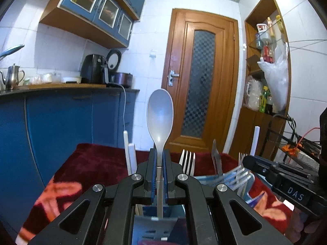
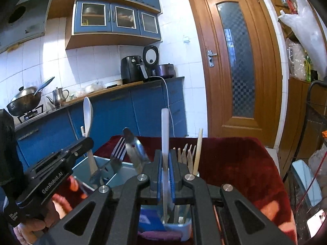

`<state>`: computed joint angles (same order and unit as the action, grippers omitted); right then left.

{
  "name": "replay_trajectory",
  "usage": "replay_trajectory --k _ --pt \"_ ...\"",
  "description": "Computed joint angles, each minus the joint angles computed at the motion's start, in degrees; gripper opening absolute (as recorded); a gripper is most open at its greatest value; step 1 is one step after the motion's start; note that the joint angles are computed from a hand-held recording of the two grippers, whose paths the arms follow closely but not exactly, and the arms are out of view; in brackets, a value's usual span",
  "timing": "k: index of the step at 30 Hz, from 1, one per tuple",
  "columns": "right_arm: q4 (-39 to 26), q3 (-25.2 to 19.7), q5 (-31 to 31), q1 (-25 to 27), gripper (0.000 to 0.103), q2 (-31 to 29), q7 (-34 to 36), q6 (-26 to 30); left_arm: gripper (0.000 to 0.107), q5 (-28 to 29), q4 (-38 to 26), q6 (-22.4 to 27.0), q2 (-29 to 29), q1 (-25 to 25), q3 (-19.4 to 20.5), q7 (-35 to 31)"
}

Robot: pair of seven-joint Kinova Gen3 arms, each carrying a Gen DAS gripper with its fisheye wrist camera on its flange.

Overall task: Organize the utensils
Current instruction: 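Lower the spoon into the holder and open the left gripper while the right releases the chopstick there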

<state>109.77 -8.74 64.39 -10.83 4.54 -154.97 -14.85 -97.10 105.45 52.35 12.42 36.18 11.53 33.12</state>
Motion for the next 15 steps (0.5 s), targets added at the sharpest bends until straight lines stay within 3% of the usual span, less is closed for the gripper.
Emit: replay_trajectory --k 2,7,10,15 --pt "0.4 0.05 1.11 0.23 0.021 -0.52 -1.63 -0.45 0.007 1.52 0.04 -0.87 -0.49 -0.2 0.17 -1.13" --pt "2.25 1.05 -1.1 -0.4 0.028 -2.5 -0.64 -1.43 0.02 6.07 -0.13 -1.67 -1.88 0.05 0.45 -4.74" --pt "3.16 1.72 -1.33 -0.88 0.029 -3.67 -1.45 -1.64 0.03 7.64 0.22 -1.11 -2.85 0.59 0.79 -5.35" --pt "5.58 3.16 -3.17 -2.13 0.03 -6.32 -0.85 -2.2 0.031 11.33 0.46 1.02 -4.59 1.77 1.99 -7.97"
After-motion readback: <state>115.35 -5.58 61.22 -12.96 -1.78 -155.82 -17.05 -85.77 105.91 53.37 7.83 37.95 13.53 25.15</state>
